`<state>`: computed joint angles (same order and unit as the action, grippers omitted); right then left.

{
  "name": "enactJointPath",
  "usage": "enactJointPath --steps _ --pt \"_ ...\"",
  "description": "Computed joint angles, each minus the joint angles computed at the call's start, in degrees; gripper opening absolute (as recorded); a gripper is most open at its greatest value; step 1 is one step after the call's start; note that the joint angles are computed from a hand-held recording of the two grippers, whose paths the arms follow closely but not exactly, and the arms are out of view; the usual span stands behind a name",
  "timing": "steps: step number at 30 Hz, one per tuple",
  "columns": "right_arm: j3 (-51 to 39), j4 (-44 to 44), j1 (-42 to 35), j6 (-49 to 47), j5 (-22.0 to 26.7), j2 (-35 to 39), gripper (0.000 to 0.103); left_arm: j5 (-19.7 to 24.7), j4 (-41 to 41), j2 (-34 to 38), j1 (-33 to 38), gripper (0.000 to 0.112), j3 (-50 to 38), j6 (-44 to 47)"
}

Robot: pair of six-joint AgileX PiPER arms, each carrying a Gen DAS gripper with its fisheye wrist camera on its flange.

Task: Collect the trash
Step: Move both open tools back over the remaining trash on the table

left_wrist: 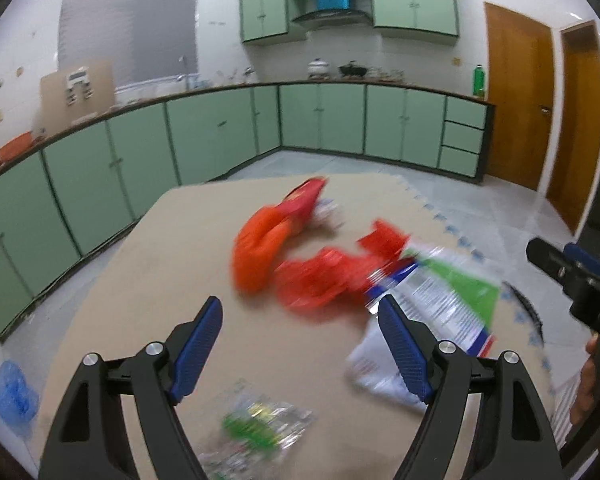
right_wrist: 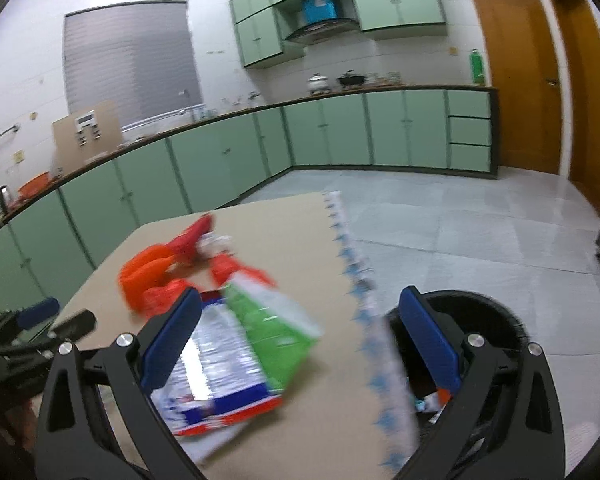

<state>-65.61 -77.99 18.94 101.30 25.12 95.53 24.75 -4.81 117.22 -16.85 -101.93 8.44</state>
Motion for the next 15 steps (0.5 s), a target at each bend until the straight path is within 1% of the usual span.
enactJointPath --steps 1,6,8,10,15 --pt "-0.85 0.64 0.91 -0.84 0.32 0.64 0.096 0.29 -0.73 -0.05 1.13 0.078 0.72 0.70" --pt "-5.34 3.42 4.10 -4.41 0.91 4.48 0.096 -1.49 -3.54 -0.24 4.79 0.078 5.14 3.68" --pt "-6.82 5.29 4.59 -6.14 0.64 5.89 0.094 -0.55 -4.30 0.89 5.61 0.077 4.53 4.92" --pt "-8.09 6.61 4.92 -7.56 0.33 7.34 0.092 -0.67 -7.65 0.84 6.68 0.076 5.78 8.31" --pt "-10.12 9.97 5.34 -10.91 0.50 9.37 0.091 2.19 -10.14 2.74 7.66 0.072 4.93 10.59"
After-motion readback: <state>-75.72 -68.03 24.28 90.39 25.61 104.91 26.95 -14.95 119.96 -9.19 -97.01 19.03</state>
